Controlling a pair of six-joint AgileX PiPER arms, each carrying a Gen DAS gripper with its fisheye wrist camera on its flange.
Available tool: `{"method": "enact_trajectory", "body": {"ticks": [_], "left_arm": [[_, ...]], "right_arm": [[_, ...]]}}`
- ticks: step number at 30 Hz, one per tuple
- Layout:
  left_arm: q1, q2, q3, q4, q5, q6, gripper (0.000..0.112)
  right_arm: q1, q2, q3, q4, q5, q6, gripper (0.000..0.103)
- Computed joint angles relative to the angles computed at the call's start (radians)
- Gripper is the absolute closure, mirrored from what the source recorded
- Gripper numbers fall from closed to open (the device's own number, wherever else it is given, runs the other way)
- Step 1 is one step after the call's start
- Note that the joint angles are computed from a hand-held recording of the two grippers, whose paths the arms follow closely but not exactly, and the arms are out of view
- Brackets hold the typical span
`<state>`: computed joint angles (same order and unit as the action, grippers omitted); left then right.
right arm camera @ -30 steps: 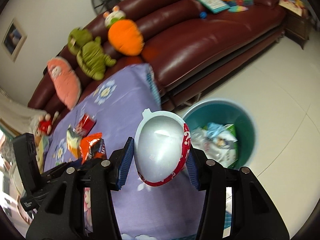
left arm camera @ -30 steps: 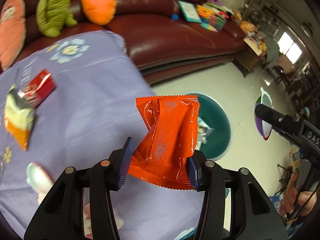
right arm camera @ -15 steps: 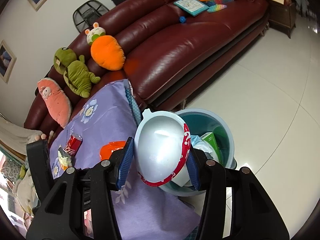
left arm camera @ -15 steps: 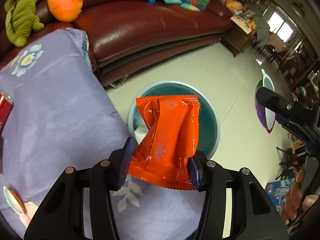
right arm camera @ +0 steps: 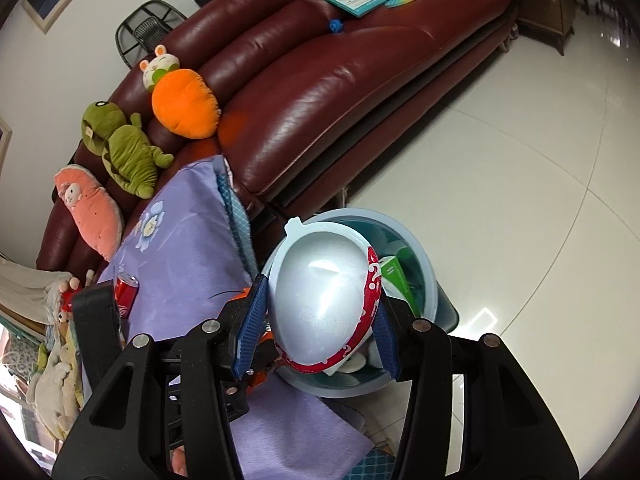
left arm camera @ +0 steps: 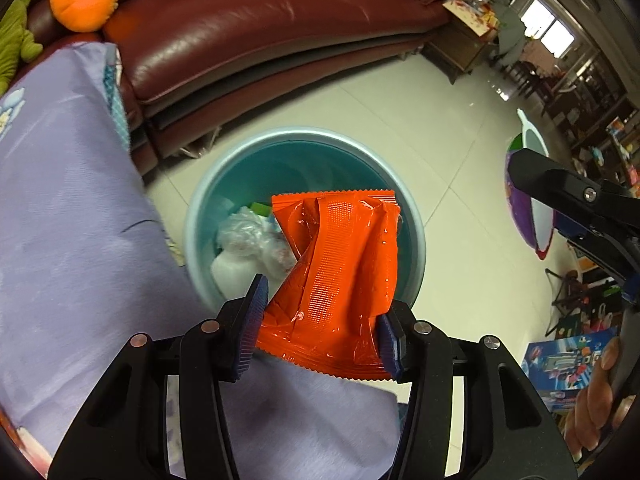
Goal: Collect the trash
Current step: 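Open both tools to drop the packet and egg shell into the bin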
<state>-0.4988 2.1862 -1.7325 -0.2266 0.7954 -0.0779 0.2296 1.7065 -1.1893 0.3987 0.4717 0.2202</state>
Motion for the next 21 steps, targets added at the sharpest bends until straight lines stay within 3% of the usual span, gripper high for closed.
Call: {"method": "enact_trajectory", "body": {"ticks": [3,5,7,21], "left_arm": [[0.002,0.030,-0.030,-0.026,0.005,0.015,0.052],[-0.001,0.039,-0.034,-0.034,0.008,0.022,0.035],[-0.006,0.031,-0.013,-0.023,-0.004,0.015,0.027],[0.070,-0.138,0.239,-0.021,-0.108,0.032,0.025]], "right_arm": [[-0.003,0.012,-0.018,-0.030,0.013,0.026,0.056],[-0.004,0.023,-0.030,-0.039,0.020,0.033,0.056],[-0.001,0.036,-0.041,-0.040,0.025,0.033,0.056],[0.055,0.113,-0.135,-0.093,0.065,0.086,0.055]]}}
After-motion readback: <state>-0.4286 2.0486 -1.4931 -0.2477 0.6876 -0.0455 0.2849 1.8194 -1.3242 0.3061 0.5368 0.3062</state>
